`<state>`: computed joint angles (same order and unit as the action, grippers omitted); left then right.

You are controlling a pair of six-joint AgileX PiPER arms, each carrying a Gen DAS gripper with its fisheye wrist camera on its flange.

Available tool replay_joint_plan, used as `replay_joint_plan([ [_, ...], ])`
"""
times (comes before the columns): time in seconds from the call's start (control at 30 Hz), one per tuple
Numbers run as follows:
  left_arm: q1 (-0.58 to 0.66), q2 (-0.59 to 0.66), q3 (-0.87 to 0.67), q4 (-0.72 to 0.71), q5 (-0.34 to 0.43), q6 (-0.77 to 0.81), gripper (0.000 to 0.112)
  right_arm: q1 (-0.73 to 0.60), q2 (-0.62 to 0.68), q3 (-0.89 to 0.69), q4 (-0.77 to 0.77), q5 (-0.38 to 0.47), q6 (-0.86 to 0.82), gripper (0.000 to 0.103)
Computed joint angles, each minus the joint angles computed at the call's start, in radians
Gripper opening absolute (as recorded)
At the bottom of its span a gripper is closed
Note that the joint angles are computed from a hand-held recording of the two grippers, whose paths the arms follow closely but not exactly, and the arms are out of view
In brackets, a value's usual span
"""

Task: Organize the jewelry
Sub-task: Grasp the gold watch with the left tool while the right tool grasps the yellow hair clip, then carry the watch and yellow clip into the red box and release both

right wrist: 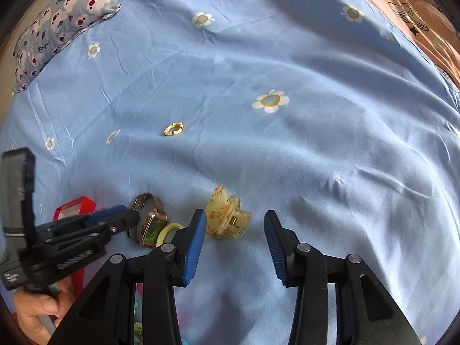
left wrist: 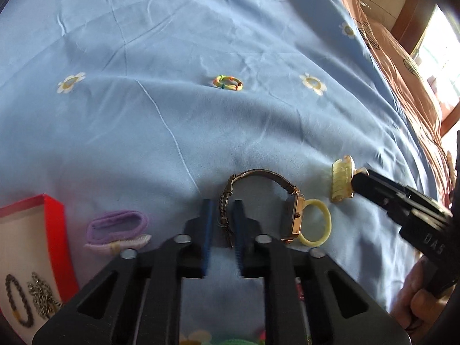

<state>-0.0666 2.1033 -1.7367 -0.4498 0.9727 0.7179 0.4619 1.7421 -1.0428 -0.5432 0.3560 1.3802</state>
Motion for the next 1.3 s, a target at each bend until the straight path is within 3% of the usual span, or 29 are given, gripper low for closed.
replay_joint_plan([
  [0.07, 0.002, -0.013, 0.023, -0.012, -0.016, 0.021, 0.005, 0.005, -0.008, 0.007, -0.033, -0.004, 0.027, 0.012],
  [0.17, 0.012, -0.022, 0.033, -0.037, -0.007, 0.039, 0.005, 0.013, -0.014, 0.004, -0.054, 0.009, 0.037, 0.007],
  [0.8, 0.193, -0.204, 0.190, -0.206, 0.075, 0.172, 0.004, 0.128, -0.100, -0.009, -0.150, 0.047, 0.137, 0.004],
  [1.3, 0.432, -0.256, 0.243, -0.253, 0.123, 0.255, 0.004, 0.262, 0.015, -0.195, -0.026, 0.046, -0.001, 0.004],
])
